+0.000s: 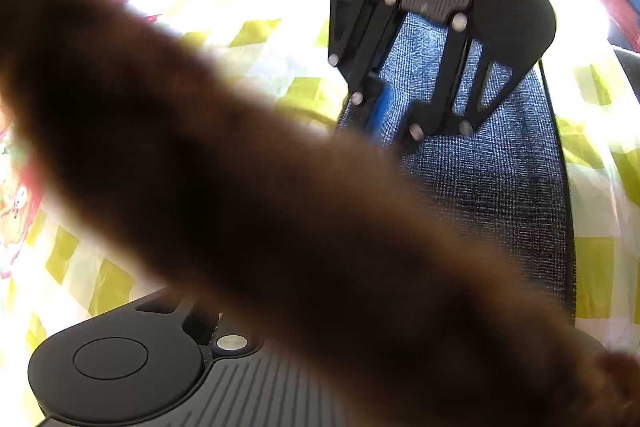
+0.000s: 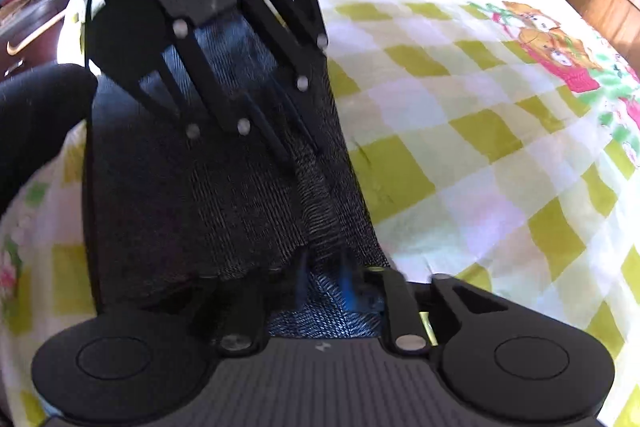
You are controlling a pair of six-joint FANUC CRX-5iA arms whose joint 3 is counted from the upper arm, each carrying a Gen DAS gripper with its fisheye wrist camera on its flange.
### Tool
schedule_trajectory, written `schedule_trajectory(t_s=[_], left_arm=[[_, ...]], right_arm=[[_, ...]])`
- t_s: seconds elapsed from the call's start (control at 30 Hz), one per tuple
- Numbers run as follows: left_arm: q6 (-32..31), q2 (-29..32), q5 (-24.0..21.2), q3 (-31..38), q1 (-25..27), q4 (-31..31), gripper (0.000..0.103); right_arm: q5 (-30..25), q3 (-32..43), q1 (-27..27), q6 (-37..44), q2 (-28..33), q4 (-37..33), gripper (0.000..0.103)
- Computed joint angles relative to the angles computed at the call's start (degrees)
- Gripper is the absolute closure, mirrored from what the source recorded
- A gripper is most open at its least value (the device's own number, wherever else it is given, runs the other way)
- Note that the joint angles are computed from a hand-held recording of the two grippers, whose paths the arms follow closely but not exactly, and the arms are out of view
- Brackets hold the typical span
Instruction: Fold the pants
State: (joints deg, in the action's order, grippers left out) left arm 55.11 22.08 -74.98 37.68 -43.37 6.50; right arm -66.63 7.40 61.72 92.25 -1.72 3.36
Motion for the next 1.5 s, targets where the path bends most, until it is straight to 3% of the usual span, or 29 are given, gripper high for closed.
schedule_trajectory(t_s=[0.33,0.53,0.57,0.6,0.63,0.83,0.93,1.03,1.1,1.2,1.37,1.5], left_arm=[[0.6,-0.69,1.16,-1.04,0.27,1.17,0.092],[-0.47,-1.85,0.68,-1.9,-0.13,1.55,0.092],[-0.47,-1.99,0.78,-2.05,-0.11,1.62,0.092],[-0.32,-2.19,1.19,-2.35,-0.06,1.64,0.092],[-0.12,-2.49,1.97,-2.78,-0.07,1.41,0.092],[1.53,-2.7,6.15,-3.07,-0.26,-1.42,0.094],[5.93,-2.22,9.09,-3.58,-1.01,-5.84,0.094],[8.66,-1.39,9.12,-3.92,-1.52,-8.62,0.094],[8.98,-2.66,10.31,-5.5,-1.88,-9.47,0.093],[11.42,-4.3,9.95,-6.1,-2.47,-11.64,0.087],[15.04,-7.37,13.99,-8.98,-3.85,-10.59,0.087],[11.95,-5.52,17.15,-9.71,-6.0,-5.05,0.087]], right_arm=[[0.49,2.55,-2.4,3.28,1.57,-3.3,0.063],[-3.03,5.91,-2.32,7.1,4.21,-4.29,0.063],[-4.05,6.17,-1.9,5.73,4.54,-3.17,0.07],[-4.76,6.17,-1.59,4.2,4.31,-2.76,0.084],[-4.53,5.64,-1.2,2.48,3.75,-2.07,0.085],[-2.48,4.9,-1.9,-4.33,2.15,-0.97,0.085],[0.85,1.12,-1.04,-8.94,2.62,2.72,0.085],[3.85,-1.7,-0.56,-11.75,1.53,4.26,0.084],[5.59,-4.67,0.24,-15.89,-1.09,7.28,0.076],[7.15,-11.77,2.14,-26.31,-6.73,16.18,0.073],[3.18,-25.05,6.75,-52.85,-19.32,28.24,0.072],[-0.8,-28.09,10.41,-56.14,-23.32,27.55,0.072]])
